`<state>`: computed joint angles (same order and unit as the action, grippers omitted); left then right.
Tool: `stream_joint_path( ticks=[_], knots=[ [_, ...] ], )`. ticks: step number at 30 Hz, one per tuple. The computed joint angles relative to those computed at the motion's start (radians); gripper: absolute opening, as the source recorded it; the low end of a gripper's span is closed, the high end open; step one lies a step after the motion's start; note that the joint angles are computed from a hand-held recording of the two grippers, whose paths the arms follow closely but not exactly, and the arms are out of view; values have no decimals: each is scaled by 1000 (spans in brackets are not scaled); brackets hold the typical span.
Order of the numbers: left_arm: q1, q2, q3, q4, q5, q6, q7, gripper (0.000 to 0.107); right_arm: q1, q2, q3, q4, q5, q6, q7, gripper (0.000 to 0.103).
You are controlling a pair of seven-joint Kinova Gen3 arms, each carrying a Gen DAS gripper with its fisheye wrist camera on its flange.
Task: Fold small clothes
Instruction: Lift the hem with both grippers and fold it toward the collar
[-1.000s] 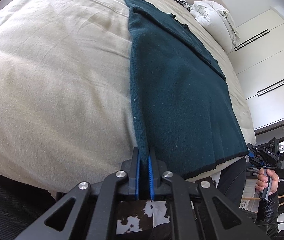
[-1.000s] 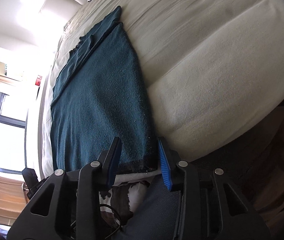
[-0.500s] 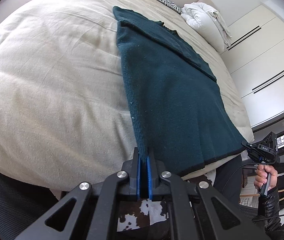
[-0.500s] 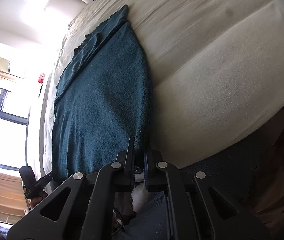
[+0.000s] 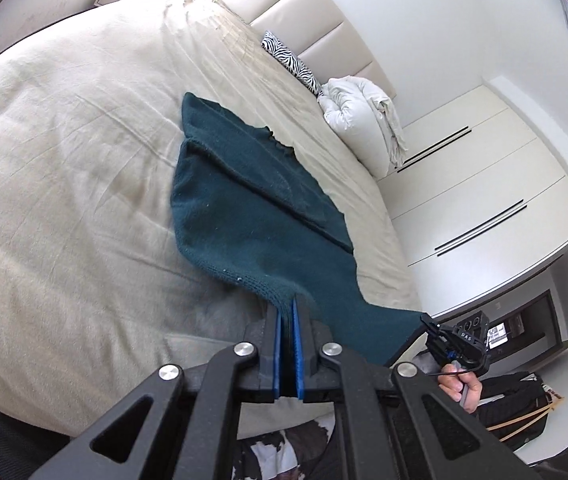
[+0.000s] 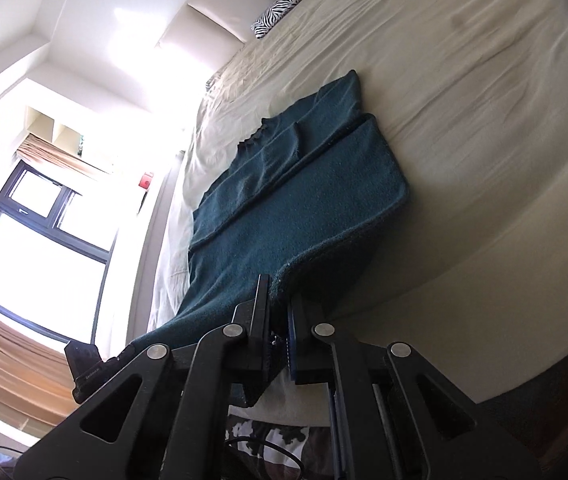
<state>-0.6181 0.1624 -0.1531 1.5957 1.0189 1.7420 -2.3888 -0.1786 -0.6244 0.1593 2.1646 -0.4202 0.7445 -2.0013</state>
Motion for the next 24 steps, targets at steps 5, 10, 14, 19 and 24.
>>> stream_joint_path(
  ticks=[5, 10, 14, 19, 24],
  knots=[
    [6, 49, 26, -70, 88, -25, 85, 6, -44, 74, 60, -62, -17, -56, 56, 5],
    [15, 95, 67, -130, 140, -78, 157, 6, -72, 157, 126, -106, -62, -125, 122, 5],
    [26, 136, 101, -189, 153, -129, 209, 6, -78, 231, 175, -149, -108, -153, 190, 5],
    [42, 203, 152, -284, 155, -196, 282, 6, -47, 334, 200, -211, -174, -180, 279, 5],
    [77, 282, 213, -407, 119, -278, 360, 6, 7, 453, 180, -286, -204, -200, 335, 5]
  ],
)
